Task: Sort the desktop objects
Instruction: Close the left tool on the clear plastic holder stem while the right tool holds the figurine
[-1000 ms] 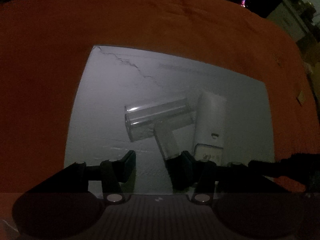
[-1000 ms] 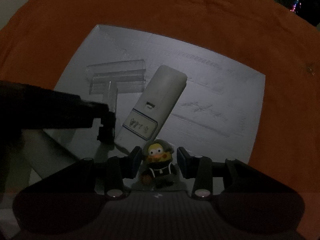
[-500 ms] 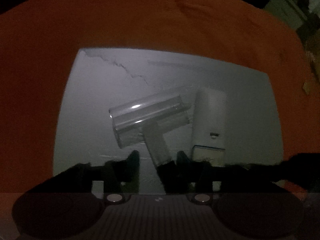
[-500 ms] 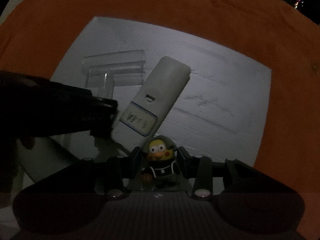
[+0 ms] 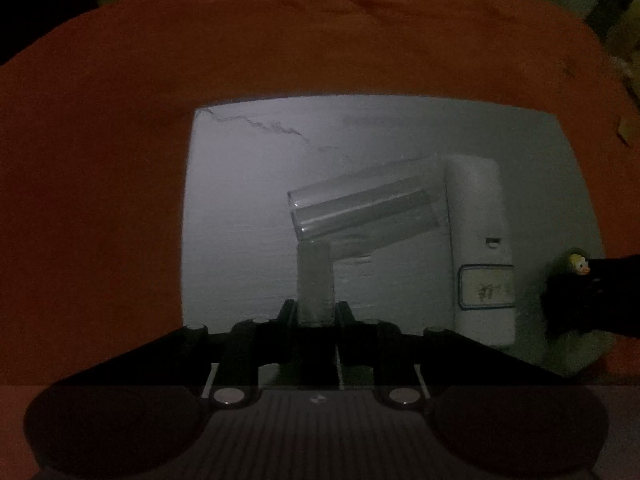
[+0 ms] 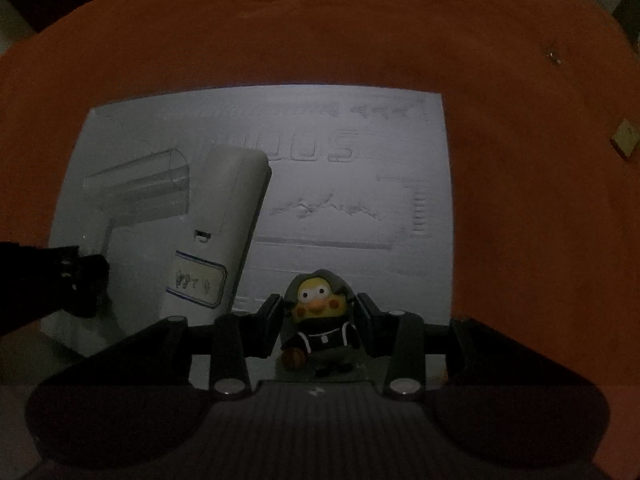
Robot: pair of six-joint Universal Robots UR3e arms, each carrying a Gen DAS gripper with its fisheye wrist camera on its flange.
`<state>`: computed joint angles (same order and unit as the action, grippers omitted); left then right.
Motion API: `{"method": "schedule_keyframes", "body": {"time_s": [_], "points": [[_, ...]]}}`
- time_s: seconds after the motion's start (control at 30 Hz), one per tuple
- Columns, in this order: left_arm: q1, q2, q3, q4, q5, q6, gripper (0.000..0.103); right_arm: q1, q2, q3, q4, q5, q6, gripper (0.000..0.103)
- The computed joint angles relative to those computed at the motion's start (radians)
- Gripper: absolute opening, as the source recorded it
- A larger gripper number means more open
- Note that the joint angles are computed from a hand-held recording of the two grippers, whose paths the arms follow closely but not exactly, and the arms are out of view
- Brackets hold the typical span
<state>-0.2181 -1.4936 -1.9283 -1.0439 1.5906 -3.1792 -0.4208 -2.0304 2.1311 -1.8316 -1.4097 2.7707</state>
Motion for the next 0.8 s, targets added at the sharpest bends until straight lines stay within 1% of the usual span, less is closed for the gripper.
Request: {"method": "schedule_keyframes", "body": {"time_s": [0.03,0.07,0.1,0.13,0.2,0.3,0.43,0.47,0.5,0.53,0.7,0.8], "points": [[-0.01,-0.004,0.0,0.007,0.015,-0.001,0.027,0.015,0.006,-0.001,-0.006,-0.012,0.008,0.043],[-0.022,-0.009,-0.002,0.017,0.037,-0.005,0.039,0.026,0.009,-0.003,-0.011,-0.023,0.013,0.044],[-0.036,-0.014,-0.007,0.034,0.057,-0.009,0.042,0.033,0.011,-0.005,-0.014,-0.032,0.016,0.046],[-0.051,-0.021,-0.014,0.056,0.078,-0.014,0.041,0.041,0.01,-0.004,-0.021,-0.038,0.02,0.049],[-0.051,-0.012,-0.033,0.067,0.083,0.002,0.041,0.047,0.009,-0.001,-0.025,-0.044,0.029,0.056],[-0.044,-0.001,-0.045,0.071,0.075,0.0,0.041,0.058,0.013,0.005,-0.036,-0.052,0.048,0.057],[-0.042,-0.01,-0.06,0.099,0.068,0.004,0.041,0.068,0.023,0.018,-0.066,-0.053,0.041,0.055],[-0.033,-0.011,-0.07,0.114,0.052,0.013,0.034,0.069,0.017,0.025,-0.072,-0.051,0.034,0.051],[-0.024,-0.012,-0.08,0.129,0.036,0.022,0.026,0.065,0.008,0.035,-0.079,-0.049,0.025,0.042],[-0.014,-0.013,-0.09,0.144,0.02,0.031,0.016,0.057,-0.002,0.048,-0.091,-0.046,0.013,0.042],[-0.018,0.0,-0.117,0.162,0.018,0.044,0.016,0.001,-0.056,0.072,-0.06,-0.014,-0.026,0.042],[0.023,0.03,-0.135,0.158,-0.016,0.039,0.016,-0.045,-0.085,0.065,-0.025,0.017,-0.043,0.042]]}}
